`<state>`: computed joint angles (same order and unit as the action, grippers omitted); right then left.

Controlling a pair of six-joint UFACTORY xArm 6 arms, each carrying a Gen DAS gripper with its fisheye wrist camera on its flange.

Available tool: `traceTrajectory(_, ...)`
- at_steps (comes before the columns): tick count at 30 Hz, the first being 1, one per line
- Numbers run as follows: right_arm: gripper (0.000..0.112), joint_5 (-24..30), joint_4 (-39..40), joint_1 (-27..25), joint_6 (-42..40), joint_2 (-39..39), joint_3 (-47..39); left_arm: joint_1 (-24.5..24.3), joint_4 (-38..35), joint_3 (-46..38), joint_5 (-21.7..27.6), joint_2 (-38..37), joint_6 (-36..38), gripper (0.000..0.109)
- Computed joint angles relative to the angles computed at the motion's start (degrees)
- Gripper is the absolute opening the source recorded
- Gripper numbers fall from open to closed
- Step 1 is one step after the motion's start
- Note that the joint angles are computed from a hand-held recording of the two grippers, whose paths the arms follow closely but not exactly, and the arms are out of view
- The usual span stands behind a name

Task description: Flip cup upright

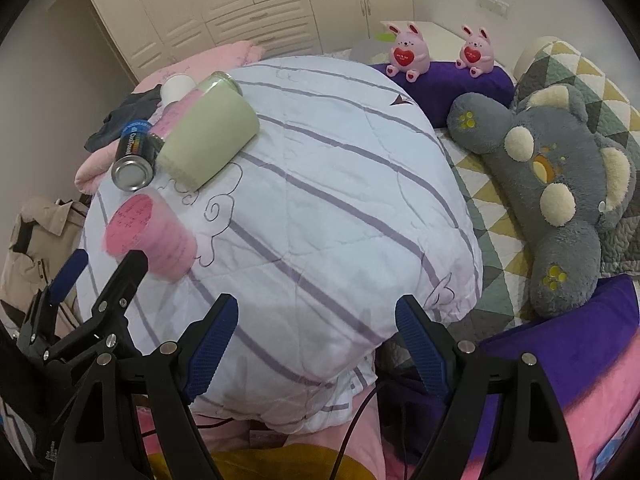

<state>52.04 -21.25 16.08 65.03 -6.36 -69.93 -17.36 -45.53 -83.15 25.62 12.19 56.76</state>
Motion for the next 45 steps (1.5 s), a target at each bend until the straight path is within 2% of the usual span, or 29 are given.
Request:
traceTrajectory(5,0.082,0.3,-3.2,1.7,1.9,-0.5,0.0,0.9,-5.2,2.3,-0.8,-2.5,4.5,0.096)
traceTrajectory(10,0.082,-2.3,-7.4,3.3,3.9,-0.9,1.2,1.8,-10.7,3.9,-1.5,-4.2,9.3,0.096)
traceTrajectory(14,0.082,-5.3,-13.9,4.7,8.2,-0.8,2.3,2.8,-19.4,4.7,-1.8,-5.1,17.5,0.097)
traceTrajectory(17,0.082,-4.9,-17.2,5.8,10.5,0.1,1.8,3.6,-26.3,4.7,-2.1,-5.0,24.2,0.100)
traceTrajectory(20,0.082,-6.9,-22.4,6.4,14.9,-0.1,3.0,4.5,-28.6,4.4,-1.1,-4.7,25.6,0.102)
traceTrajectory(25,0.082,-8.2,-32.7,7.6,22.4,0.5,3.9,6.1,-36.7,4.3,1.3,-4.5,32.3,0.102)
traceTrajectory(28,0.082,-8.4,-42.6,8.7,29.0,0.2,5.1,6.9,-41.2,4.5,3.2,-4.5,36.9,0.103)
traceTrajectory(34,0.082,-7.6,-51.1,9.7,33.7,0.8,5.3,5.3,-44.5,4.8,-1.0,-3.9,43.1,0.103)
traceTrajectory(39,0.082,-7.0,-54.0,9.7,36.2,1.0,5.9,5.0,-46.1,5.1,-1.3,-3.7,44.9,0.103)
traceTrajectory(45,0.082,-7.5,-53.3,9.3,36.3,1.1,6.3,4.7,-46.9,5.3,-2.2,-3.8,45.9,0.103)
